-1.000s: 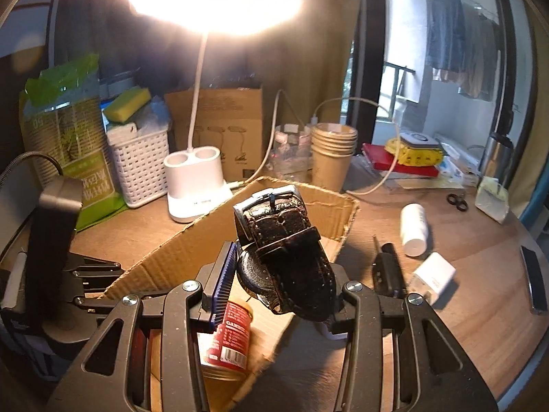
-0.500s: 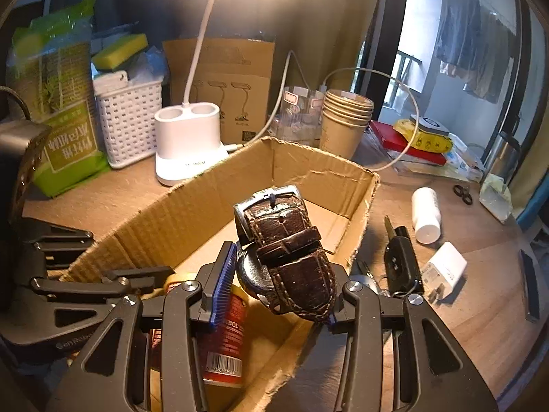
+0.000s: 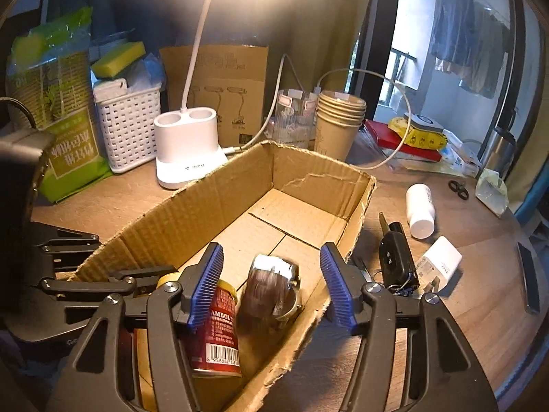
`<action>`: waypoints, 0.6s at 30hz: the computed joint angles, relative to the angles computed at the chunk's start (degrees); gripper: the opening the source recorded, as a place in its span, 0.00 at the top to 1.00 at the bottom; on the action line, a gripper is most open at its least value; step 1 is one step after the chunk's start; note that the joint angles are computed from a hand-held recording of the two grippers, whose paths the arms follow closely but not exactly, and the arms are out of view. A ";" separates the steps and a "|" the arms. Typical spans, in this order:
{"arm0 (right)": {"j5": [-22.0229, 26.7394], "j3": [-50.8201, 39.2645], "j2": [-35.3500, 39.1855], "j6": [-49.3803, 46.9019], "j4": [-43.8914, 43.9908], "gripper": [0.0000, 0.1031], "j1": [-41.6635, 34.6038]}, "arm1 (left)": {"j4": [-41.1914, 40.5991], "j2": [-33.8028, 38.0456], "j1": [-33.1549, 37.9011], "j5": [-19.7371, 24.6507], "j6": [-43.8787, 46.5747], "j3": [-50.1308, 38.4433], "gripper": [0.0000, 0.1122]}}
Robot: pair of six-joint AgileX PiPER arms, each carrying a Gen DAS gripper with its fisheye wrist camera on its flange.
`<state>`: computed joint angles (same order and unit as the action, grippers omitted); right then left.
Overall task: Organize rigid objects
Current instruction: 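Lift the watch into the box beside the can and release it, then move the right gripper to the white earbud case and grasp it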
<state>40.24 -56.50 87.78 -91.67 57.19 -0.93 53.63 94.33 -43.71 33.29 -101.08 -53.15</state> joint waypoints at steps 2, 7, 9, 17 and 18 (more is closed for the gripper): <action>0.68 0.05 -0.13 -0.38 0.53 0.40 -0.70 | 0.07 -0.03 0.01 -0.06 -0.06 0.05 0.88; 3.50 0.24 -1.03 -1.54 2.35 0.40 -3.11 | 0.01 -0.02 0.12 -0.18 0.05 0.05 0.88; 4.64 0.19 -1.50 -1.95 3.06 0.40 -4.15 | -0.03 0.01 0.22 -0.24 0.20 0.00 0.88; 8.59 -0.85 -3.15 -2.17 4.90 0.40 -8.70 | -0.03 0.03 0.22 -0.21 0.17 -0.02 0.88; 8.98 -1.07 -3.27 -2.23 5.30 0.40 -9.39 | -0.02 0.03 0.19 -0.20 0.15 -0.02 0.88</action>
